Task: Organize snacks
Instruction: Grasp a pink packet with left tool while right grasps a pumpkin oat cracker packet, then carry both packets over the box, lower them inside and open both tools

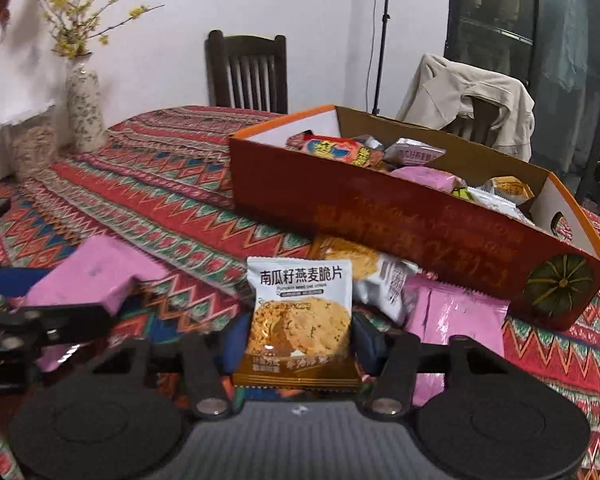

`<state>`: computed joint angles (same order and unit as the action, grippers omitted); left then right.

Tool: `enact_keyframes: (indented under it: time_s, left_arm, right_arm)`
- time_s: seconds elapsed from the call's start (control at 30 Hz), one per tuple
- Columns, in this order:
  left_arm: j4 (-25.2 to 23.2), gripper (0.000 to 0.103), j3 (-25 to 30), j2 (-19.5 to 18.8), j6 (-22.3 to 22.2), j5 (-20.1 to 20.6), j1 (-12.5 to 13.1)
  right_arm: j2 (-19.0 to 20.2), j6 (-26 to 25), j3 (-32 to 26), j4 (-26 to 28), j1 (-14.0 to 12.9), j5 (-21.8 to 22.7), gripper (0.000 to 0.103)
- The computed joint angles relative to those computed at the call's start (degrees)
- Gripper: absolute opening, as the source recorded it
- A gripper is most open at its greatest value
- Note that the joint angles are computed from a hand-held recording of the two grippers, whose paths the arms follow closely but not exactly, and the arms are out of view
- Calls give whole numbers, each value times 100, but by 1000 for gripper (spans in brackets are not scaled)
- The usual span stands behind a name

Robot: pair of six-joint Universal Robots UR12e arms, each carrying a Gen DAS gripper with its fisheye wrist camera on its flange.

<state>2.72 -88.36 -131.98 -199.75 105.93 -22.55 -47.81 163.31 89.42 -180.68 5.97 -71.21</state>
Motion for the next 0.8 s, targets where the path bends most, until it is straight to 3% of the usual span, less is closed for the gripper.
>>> enact_keyframes:
  time_s: [0.17, 0.3, 0.43, 0.8]
  left_arm:
    - [60, 63, 99, -35, 238, -166, -113]
    - [34, 63, 219, -96, 471, -351, -215]
    - [12, 63, 335, -149, 661, -524, -305]
    - [61, 63, 451, -199, 985, -534, -471]
  right_arm:
    - [-308, 46, 587, -296, -179, 91, 48]
    - [-610, 507, 1139, -467, -439, 204, 48]
    - [-813, 845, 1558, -864, -608, 36, 49]
    - [-956, 1094, 1936, -1485, -816, -10, 48]
